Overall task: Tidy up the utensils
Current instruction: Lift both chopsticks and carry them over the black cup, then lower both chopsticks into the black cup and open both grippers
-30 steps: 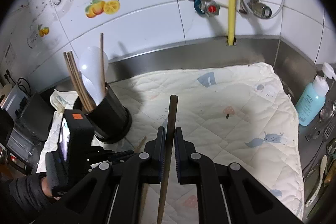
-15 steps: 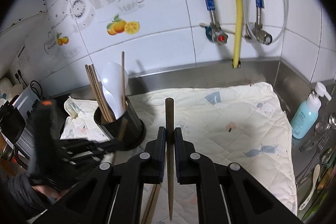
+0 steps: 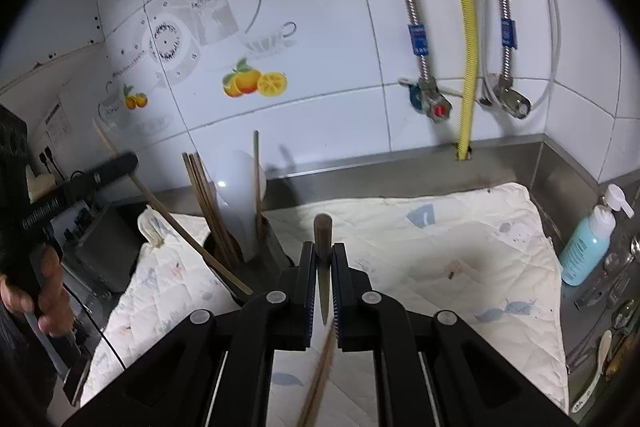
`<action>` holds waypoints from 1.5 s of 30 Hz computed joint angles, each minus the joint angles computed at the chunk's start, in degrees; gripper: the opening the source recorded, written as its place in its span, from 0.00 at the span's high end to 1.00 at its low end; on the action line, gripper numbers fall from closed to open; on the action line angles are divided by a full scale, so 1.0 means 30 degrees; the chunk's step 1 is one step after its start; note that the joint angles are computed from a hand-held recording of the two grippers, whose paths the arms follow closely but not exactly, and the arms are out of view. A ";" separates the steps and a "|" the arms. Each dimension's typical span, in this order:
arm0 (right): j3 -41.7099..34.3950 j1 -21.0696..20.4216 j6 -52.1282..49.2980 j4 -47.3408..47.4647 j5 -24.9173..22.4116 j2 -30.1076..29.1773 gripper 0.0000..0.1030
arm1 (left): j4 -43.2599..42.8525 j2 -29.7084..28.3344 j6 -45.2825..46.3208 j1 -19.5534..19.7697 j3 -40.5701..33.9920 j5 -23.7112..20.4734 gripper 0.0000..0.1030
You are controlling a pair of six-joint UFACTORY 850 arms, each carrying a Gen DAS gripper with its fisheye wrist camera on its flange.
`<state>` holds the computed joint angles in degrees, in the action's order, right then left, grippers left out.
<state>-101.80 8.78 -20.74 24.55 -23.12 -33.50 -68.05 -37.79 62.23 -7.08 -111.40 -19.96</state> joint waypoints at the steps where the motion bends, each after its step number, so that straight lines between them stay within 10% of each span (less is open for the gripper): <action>1: -0.0159 0.0046 0.0115 -0.0108 -0.0005 -0.0064 0.91 | -0.0337 0.0060 0.0384 0.0038 -0.0045 0.0135 0.95; 25: -0.6007 0.1304 -0.0012 -0.0292 -0.0073 -0.1966 0.91 | 0.6517 -0.3090 -0.5648 0.0722 -0.3573 -0.0750 0.95; 45: -1.1984 0.2286 0.3366 -0.4194 -0.4310 -0.6700 0.91 | 0.9880 -0.4322 -0.9071 0.1010 -0.5156 -0.2627 0.93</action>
